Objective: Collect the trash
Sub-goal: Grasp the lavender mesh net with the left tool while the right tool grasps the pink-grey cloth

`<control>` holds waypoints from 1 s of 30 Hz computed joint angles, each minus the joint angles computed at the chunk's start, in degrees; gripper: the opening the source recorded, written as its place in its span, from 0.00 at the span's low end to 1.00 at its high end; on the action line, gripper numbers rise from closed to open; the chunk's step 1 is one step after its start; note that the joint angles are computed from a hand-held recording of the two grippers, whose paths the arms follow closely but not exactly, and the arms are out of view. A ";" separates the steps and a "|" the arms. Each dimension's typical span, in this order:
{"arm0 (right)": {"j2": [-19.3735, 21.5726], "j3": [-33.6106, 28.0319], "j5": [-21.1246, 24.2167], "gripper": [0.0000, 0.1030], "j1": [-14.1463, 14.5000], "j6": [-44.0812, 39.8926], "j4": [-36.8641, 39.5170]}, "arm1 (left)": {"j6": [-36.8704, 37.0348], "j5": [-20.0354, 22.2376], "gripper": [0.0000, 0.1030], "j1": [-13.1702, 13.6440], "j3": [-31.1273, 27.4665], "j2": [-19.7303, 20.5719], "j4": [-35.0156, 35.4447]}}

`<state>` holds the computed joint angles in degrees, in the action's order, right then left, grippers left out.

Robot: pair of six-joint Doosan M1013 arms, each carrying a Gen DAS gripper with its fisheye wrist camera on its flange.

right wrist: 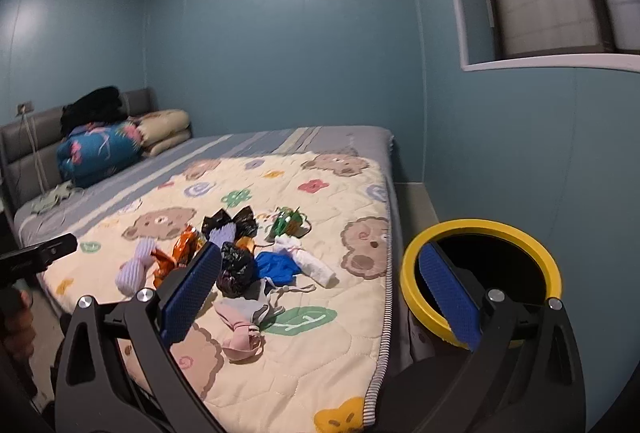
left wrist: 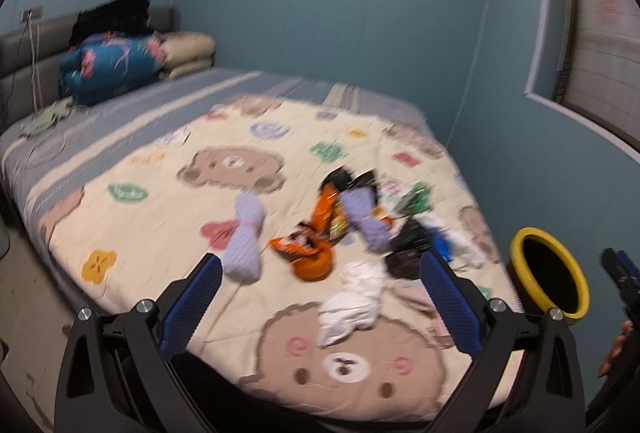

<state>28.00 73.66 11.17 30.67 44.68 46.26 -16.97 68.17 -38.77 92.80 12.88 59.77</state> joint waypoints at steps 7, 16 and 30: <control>5.18 -8.80 13.50 0.92 -0.06 17.79 -21.00 | 4.87 -4.92 0.93 4.51 3.32 -1.28 -8.71; 10.40 -14.57 28.08 0.92 0.32 4.79 -8.40 | 8.14 -7.13 0.93 9.11 5.60 -1.21 -12.14; 19.24 -28.47 41.23 0.92 3.45 13.59 -21.12 | 14.37 -7.61 0.93 15.87 2.00 2.85 -14.30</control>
<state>47.24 45.19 52.41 34.12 58.26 25.15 -2.60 60.56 -22.90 94.81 15.74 45.47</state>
